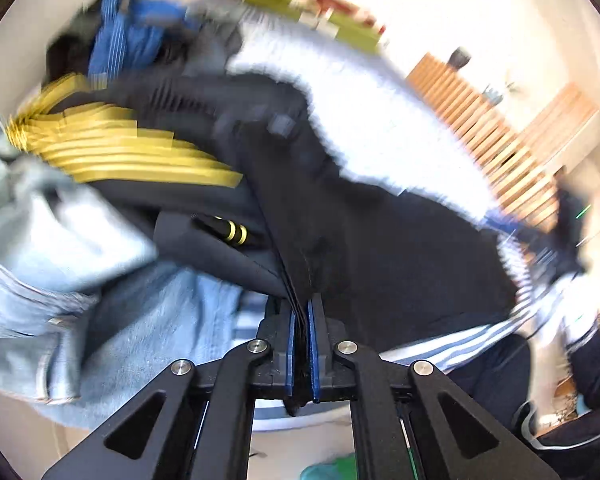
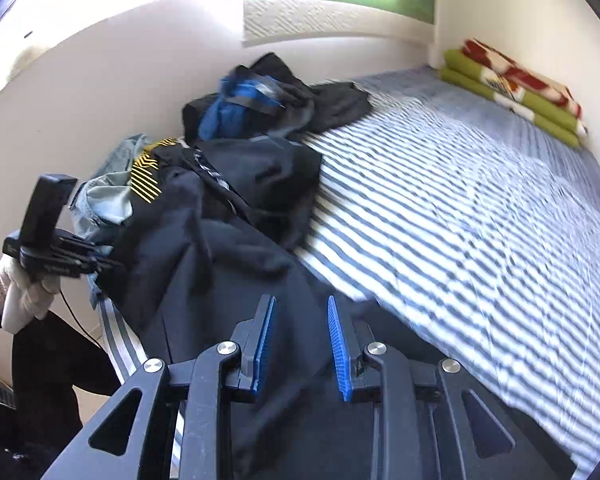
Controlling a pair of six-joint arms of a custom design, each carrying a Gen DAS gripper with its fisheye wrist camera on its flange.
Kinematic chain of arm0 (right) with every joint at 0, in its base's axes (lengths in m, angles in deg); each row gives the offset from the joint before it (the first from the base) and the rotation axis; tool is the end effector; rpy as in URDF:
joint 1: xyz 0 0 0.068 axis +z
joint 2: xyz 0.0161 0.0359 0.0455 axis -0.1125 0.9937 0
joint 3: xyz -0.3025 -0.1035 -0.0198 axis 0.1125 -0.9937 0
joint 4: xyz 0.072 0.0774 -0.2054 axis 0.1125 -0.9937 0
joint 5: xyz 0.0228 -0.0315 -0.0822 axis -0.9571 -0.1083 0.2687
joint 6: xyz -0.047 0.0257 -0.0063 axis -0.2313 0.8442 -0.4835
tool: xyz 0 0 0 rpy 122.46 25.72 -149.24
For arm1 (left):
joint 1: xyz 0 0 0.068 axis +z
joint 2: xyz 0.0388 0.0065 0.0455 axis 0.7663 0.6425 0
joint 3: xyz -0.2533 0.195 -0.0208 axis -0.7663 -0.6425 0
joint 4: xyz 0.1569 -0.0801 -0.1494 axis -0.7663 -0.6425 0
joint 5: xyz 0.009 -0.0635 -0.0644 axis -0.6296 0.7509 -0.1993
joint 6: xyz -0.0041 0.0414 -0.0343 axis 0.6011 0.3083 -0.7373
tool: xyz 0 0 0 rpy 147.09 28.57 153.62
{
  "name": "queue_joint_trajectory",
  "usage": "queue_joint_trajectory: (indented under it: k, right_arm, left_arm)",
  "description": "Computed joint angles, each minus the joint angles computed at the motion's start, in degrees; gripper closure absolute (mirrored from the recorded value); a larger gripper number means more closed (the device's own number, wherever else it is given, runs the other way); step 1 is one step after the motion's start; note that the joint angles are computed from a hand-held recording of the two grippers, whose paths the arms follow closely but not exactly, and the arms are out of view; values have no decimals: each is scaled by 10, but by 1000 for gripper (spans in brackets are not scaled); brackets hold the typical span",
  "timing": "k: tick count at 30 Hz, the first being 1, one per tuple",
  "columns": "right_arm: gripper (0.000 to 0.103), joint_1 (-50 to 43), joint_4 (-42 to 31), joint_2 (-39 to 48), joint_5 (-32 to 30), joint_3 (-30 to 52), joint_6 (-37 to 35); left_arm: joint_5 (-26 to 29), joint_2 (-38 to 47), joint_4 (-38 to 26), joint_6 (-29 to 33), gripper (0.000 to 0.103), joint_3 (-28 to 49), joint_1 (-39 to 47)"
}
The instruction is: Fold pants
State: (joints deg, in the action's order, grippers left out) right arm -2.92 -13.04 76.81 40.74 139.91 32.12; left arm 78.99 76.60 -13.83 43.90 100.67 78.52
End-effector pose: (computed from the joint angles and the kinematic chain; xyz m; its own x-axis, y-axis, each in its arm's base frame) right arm 0.2088 0.0246 0.3028 -0.7281 -0.2977 -0.6175 -0.4542 0.8841 0.1093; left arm 0.1635 0.0639 0.2473 -0.8337 -0.2049 -0.5128 0.0541 0.8938 -0.4451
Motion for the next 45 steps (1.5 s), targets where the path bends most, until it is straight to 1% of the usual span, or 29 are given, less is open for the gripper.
queue_joint_trajectory:
  k: [1, 2, 3, 4, 6, 7, 9, 10, 13, 14, 15, 16, 19, 21, 23, 25, 27, 28, 30, 32, 34, 36, 37, 38, 39, 41, 42, 43, 45]
  right_arm:
    - [79, -42, -18, -14, -10, -17, -16]
    - [79, -78, -33, -23, -20, -31, -34]
    - [79, -108, -40, -31, -29, -46, -49]
    - [79, -136, -39, -36, -37, -65, -61]
    - [79, -190, -43, -33, -40, -104, -103]
    - [79, -200, -33, -29, -21, -126, -119]
    - [79, -240, -15, -32, 0, -161, -161]
    - [79, -276, -17, -33, -9, -167, -187]
    - [79, -441, -93, -10, -75, -125, -288]
    - [79, -483, -117, 0, -88, -108, -316]
    - [79, -526, -139, 11, -95, -89, -349]
    - [79, -554, -149, 17, -94, -79, -373]
    - [79, -594, -164, 16, -92, -59, -403]
    - [79, -611, -184, 16, -108, -49, -417]
    - [79, -610, -197, 16, -125, -45, -419]
    - [78, -594, -213, 17, -142, -43, -413]
    - [78, -531, -196, 12, -155, -45, -359]
    - [78, -492, -183, 7, -159, -48, -327]
    - [78, -401, -139, -9, -158, -64, -250]
    - [78, -309, -81, -7, -143, -90, -175]
    - [78, -226, -31, 1, -117, -117, -110]
    - [78, -165, 12, 16, -92, -150, -70]
    - [78, -145, 26, 26, -87, -167, -60]
    - [78, -137, 37, 32, -87, -183, -60]
    - [78, -131, 48, 28, -86, -201, -60]
    - [78, -133, 52, 10, -93, -218, -76]
    - [78, -143, 26, 16, -109, -211, -100]
    - [78, -159, -5, 26, -125, -199, -130]
    - [78, -201, -53, 41, -141, -171, -173]
  left_arm:
    - [40, -24, -64, 45, 98, 21, 53]
    - [58, -42, -112, 71, 98, 40, 78]
    - [62, -31, -95, 63, 98, 45, 74]
    - [38, -26, -97, 70, 98, 41, 76]
    - [-43, 21, -50, 25, 98, 15, 31]
    - [-66, 34, -58, 16, 98, 22, 19]
    - [-85, 58, -35, 3, 98, 11, 12]
    - [-83, 63, -26, -4, 98, 9, 10]
    - [-76, 56, -11, -28, 98, 26, -2]
    - [-97, 53, -8, -29, 97, 34, -21]
    - [-117, 58, 2, -13, 95, 26, -23]
    - [-144, 69, 0, -12, 94, 31, -41]
    - [-193, 76, -18, -18, 88, 42, -51]
    - [-198, 49, -44, -3, 88, 50, -30]
    - [-190, 16, -64, 18, 88, 48, 1]
    - [-173, -5, -103, 20, 88, 88, 8]
    - [-172, -8, -107, -22, 88, 127, -53]
    - [-188, 13, -88, -57, 88, 152, -107]
    - [-204, 59, -75, -103, 88, 199, -194]
    - [-191, 123, -72, -115, 87, 250, -248]
    - [-178, 207, -48, -143, 77, 304, -303]
    - [-153, 279, -43, -166, 62, 366, -334]
    - [-141, 315, -37, -178, 60, 394, -347]
    - [-139, 349, -32, -181, 53, 421, -362]
    - [-144, 354, -32, -181, 42, 420, -375]
    - [-135, 418, -45, -182, 31, 474, -390]
    - [-123, 448, -57, -179, 31, 498, -394]
    - [-127, 472, -66, -178, 32, 520, -402]
    - [-136, 496, -61, -160, 36, 529, -412]
